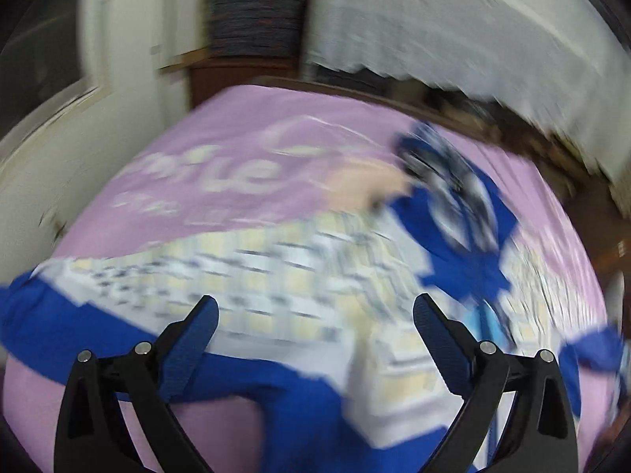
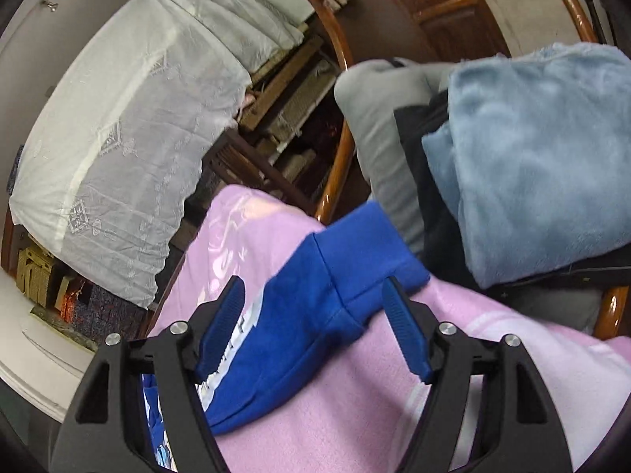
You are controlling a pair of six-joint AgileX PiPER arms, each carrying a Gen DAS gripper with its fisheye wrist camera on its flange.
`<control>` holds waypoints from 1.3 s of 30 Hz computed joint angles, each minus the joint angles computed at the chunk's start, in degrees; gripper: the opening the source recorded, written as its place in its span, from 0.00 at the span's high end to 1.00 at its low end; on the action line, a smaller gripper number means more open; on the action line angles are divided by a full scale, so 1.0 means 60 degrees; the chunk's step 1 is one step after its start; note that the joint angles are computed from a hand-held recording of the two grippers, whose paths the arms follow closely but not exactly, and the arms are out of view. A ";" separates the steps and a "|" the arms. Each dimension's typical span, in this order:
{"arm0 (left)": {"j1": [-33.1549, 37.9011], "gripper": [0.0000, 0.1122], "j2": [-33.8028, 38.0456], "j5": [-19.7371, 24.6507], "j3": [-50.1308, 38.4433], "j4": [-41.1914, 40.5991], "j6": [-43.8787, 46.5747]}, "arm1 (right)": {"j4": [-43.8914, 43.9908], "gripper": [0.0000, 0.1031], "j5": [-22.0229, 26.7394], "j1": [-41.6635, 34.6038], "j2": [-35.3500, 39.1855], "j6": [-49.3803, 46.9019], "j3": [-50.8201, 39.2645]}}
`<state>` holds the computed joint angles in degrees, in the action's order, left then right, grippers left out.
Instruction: Fold large clothes
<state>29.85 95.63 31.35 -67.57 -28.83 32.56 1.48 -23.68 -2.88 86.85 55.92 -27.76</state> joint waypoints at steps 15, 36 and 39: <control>-0.1877 0.11 0.1183 -0.0567 -0.0098 0.3549 -0.2481 | 0.3179 0.36 0.1571 -0.0249 0.0731 -0.2754 -0.0933; -0.1824 0.11 0.1181 -0.0618 -0.0045 0.3585 -0.2640 | -0.2014 0.43 -0.0253 0.0000 -0.0417 0.1696 0.0561; -0.1828 0.11 0.1179 -0.0626 -0.0038 0.3575 -0.2636 | -0.2661 0.43 -0.0238 0.0298 -0.0518 0.2537 0.0623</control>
<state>18.88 102.71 27.60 -67.79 -7.38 16.75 -14.49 -25.11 -1.09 83.74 71.14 -24.02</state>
